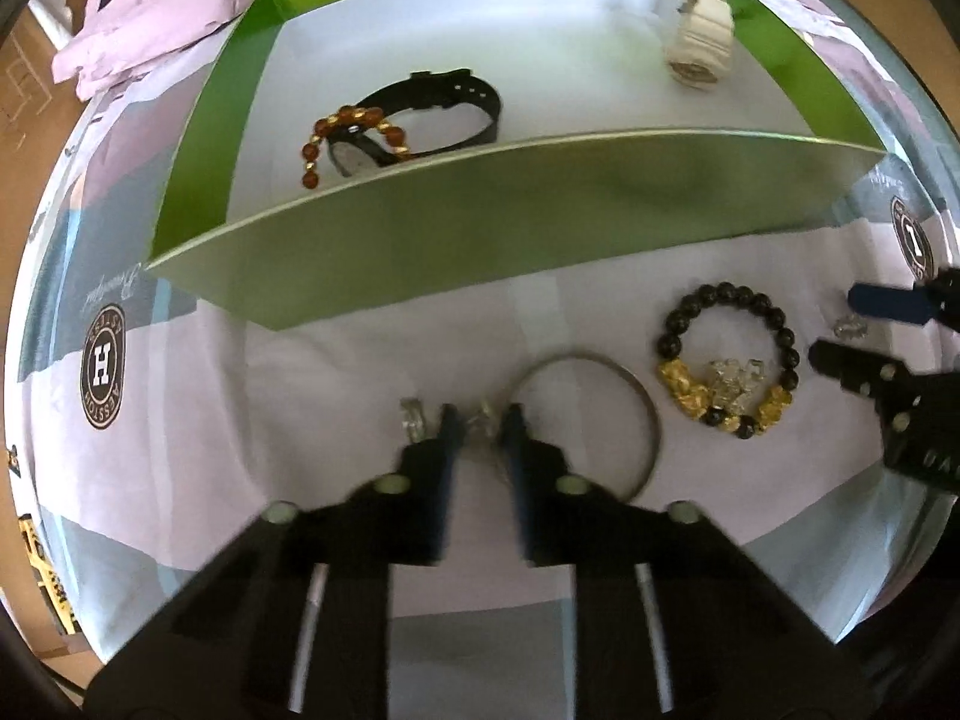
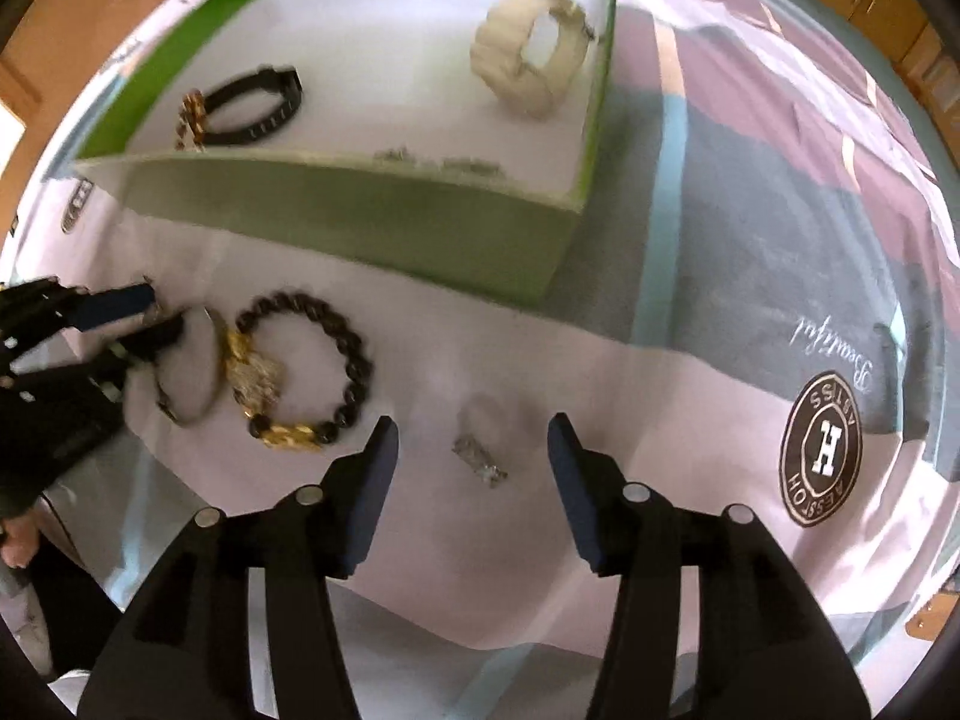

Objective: Organize jewelry

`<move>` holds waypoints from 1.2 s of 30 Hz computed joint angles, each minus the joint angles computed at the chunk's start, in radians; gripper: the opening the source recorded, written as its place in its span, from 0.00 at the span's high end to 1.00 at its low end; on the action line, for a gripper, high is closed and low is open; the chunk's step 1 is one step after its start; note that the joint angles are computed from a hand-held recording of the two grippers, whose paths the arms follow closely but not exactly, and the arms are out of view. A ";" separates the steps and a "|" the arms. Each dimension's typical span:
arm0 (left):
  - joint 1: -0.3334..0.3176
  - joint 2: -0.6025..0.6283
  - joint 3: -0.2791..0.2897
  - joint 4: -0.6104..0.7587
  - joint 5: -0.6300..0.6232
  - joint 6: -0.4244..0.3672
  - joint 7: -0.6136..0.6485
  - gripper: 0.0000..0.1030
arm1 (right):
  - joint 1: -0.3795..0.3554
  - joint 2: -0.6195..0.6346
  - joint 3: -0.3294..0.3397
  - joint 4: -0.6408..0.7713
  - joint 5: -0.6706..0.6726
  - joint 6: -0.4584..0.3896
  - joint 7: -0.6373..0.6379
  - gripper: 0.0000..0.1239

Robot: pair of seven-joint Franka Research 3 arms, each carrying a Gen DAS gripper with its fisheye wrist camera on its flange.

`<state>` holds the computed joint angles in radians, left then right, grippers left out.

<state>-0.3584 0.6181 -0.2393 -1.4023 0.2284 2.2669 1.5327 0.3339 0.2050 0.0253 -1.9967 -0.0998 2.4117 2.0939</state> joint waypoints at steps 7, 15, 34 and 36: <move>0.036 0.038 -0.010 0.079 -0.075 -0.059 0.001 0.96 | 0.004 0.008 0.012 0.009 0.029 0.035 -0.041 0.94; 0.058 0.036 -0.014 0.096 -0.108 -0.047 0.009 0.95 | -0.014 -0.067 0.019 -0.067 0.125 0.187 -0.078 0.95; 0.091 -0.058 -0.036 -0.008 -0.176 0.048 0.043 0.93 | -0.009 -0.066 0.016 -0.075 0.063 0.193 -0.035 0.95; 0.096 -0.062 -0.038 -0.009 -0.183 0.052 0.049 0.93 | -0.009 -0.067 0.015 -0.076 0.063 0.196 -0.034 0.95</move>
